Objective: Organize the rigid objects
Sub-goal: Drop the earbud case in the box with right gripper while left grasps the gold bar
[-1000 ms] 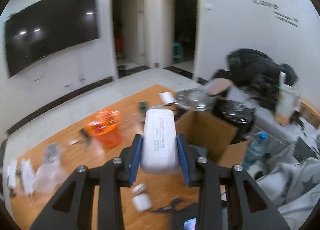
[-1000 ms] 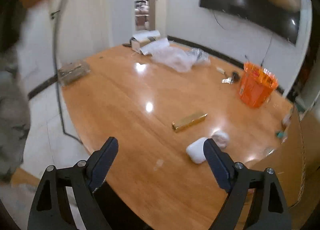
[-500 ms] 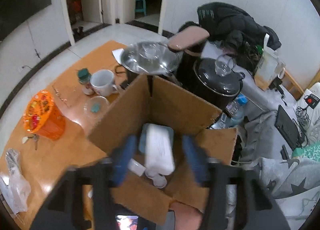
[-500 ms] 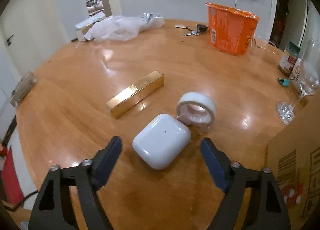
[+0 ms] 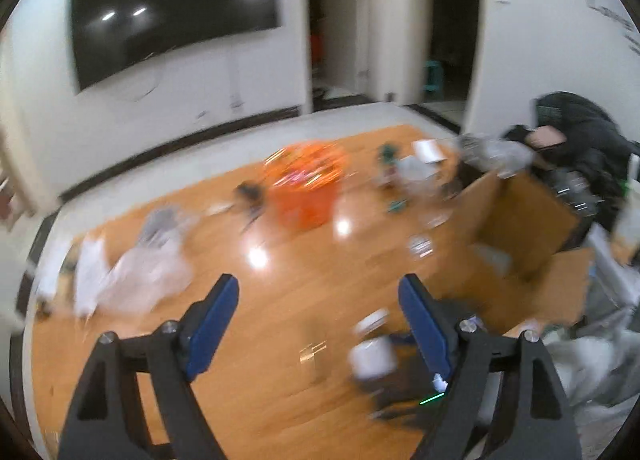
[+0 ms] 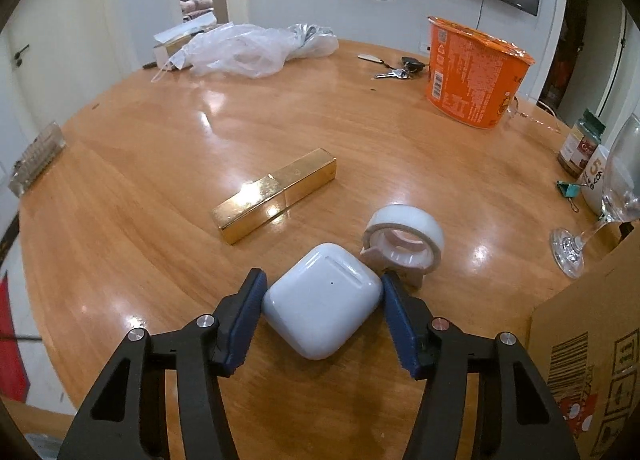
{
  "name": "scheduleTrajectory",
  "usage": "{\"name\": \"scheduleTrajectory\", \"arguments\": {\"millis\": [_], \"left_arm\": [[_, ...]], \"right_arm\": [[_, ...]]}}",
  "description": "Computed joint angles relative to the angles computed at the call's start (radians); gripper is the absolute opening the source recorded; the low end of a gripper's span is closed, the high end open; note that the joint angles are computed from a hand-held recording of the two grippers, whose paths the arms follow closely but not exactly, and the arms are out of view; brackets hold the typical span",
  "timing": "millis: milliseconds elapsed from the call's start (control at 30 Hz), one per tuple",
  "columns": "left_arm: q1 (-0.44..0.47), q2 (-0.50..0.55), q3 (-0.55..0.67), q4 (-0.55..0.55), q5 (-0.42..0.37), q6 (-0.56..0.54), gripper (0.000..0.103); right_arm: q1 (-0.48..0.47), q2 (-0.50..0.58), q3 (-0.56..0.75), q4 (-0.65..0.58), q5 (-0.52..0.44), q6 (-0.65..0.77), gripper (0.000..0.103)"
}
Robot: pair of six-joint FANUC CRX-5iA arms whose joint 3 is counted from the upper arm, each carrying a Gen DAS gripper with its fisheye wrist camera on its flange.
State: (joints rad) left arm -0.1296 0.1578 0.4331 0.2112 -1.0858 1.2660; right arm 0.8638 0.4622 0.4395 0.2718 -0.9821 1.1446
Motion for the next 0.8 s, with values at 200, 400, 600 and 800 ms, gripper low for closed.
{"name": "scheduleTrajectory", "arguments": {"millis": [200, 400, 600, 800], "left_arm": [[0.126, -0.074, -0.256, 0.108, 0.062, -0.042, 0.079], [0.114, -0.055, -0.37, 0.214, 0.122, -0.122, 0.079], [0.039, 0.033, -0.333, 0.162, 0.141, -0.114, 0.065], [-0.001, 0.102, -0.28, 0.142, 0.132, -0.082, 0.028]], "right_arm": [[0.002, -0.057, 0.02, -0.092, 0.01, 0.077, 0.055], [0.03, -0.172, 0.043, -0.119, 0.05, 0.156, 0.055], [0.034, -0.272, -0.028, 0.153, 0.058, -0.002, 0.055], [-0.036, -0.209, 0.041, 0.245, -0.215, -0.003, 0.055]]}}
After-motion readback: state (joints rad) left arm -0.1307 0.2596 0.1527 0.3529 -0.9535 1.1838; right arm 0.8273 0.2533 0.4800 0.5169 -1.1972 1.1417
